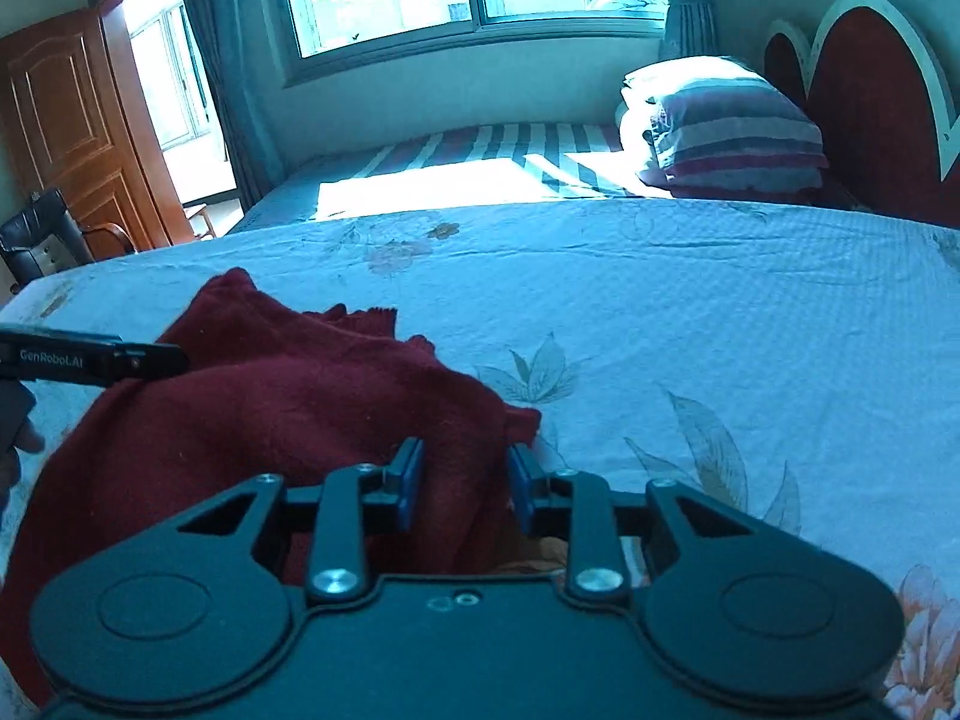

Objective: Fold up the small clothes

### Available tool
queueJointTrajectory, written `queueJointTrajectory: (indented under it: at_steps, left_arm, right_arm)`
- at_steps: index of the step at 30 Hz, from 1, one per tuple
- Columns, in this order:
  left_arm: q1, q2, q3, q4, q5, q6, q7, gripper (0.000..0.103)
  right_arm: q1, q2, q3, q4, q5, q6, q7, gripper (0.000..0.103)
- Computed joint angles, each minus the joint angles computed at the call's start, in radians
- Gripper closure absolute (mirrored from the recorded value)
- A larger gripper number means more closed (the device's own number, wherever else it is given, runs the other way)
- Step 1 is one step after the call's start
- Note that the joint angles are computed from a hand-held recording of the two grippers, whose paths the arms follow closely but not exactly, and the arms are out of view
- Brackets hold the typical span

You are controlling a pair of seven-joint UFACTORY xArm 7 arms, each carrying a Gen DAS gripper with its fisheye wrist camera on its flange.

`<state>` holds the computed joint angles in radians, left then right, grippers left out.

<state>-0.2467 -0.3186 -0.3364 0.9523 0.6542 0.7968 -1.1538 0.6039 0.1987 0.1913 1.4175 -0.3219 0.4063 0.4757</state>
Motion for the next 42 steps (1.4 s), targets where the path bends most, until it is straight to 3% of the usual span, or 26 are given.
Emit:
queueJointTrajectory:
  at_steps: [1,3,6,8,10,11,13,15,19,21,25,27,32,39,40,42]
  left_arm:
    - [-0.016,0.009,0.027,0.02,-0.024,0.002,0.01,0.0]
    - [0.022,-0.019,0.0,0.019,0.043,-0.03,-0.021,0.0]
    - [0.047,-0.023,0.007,0.032,0.061,-0.008,-0.03,0.0]
    - [0.056,-0.028,0.021,0.019,0.041,-0.011,-0.035,0.0]
    - [0.053,-0.026,0.045,-0.004,0.005,-0.054,-0.003,0.0]
    - [0.048,-0.005,0.057,-0.005,-0.023,-0.07,0.031,0.0]
    - [0.049,0.055,0.059,0.011,-0.046,-0.054,0.066,0.0]
    - [0.056,0.066,0.065,-0.008,-0.027,-0.099,0.021,0.0]
    - [0.035,0.042,0.057,0.028,-0.04,-0.007,0.064,0.0]
    - [0.02,-0.012,0.05,0.009,-0.053,-0.001,0.074,0.0]
    - [0.021,-0.038,0.015,-0.026,-0.076,0.004,0.086,0.0]
    - [0.034,-0.036,0.0,-0.047,-0.047,-0.02,0.03,0.0]
    - [0.018,-0.05,-0.007,-0.014,-0.054,0.045,0.06,0.0]
    - [-0.005,-0.153,-0.038,-0.08,-0.122,0.018,0.046,0.0]
    - [-0.002,-0.141,-0.052,-0.086,-0.117,0.023,0.048,0.0]
    - [0.012,-0.146,-0.068,-0.111,-0.09,-0.006,0.015,0.0]
  right_arm:
    - [-0.022,0.0,0.019,-0.009,0.008,-0.012,-0.015,0.069]
    - [0.001,0.0,-0.009,0.014,0.065,-0.002,-0.042,0.072]
    - [-0.015,0.008,0.006,0.044,0.054,-0.086,-0.036,0.074]
    - [-0.016,0.071,0.034,0.145,0.075,-0.036,-0.131,0.076]
    - [-0.018,0.141,0.07,0.241,0.107,0.027,-0.259,0.07]
    - [0.018,0.168,0.044,0.281,0.069,0.076,-0.291,0.071]
    - [0.091,0.198,-0.032,0.314,-0.017,0.156,-0.275,0.072]
    - [0.104,0.189,-0.068,0.288,-0.05,0.15,-0.192,0.07]
    - [0.092,0.184,-0.056,0.299,-0.035,0.178,-0.178,0.071]
    - [0.091,0.158,-0.047,0.292,-0.036,0.181,-0.183,0.073]
    - [0.082,0.069,-0.032,0.193,-0.036,0.113,-0.153,0.062]
    - [0.099,0.104,-0.039,0.216,-0.024,0.186,-0.182,0.063]
    - [0.085,0.103,-0.022,0.225,-0.026,0.208,-0.114,0.061]
    - [0.08,-0.023,-0.006,0.092,-0.073,0.109,-0.019,0.061]
    - [0.057,-0.022,0.025,0.09,-0.074,0.122,-0.02,0.061]
    - [0.091,0.017,0.005,0.109,-0.063,0.198,-0.049,0.059]
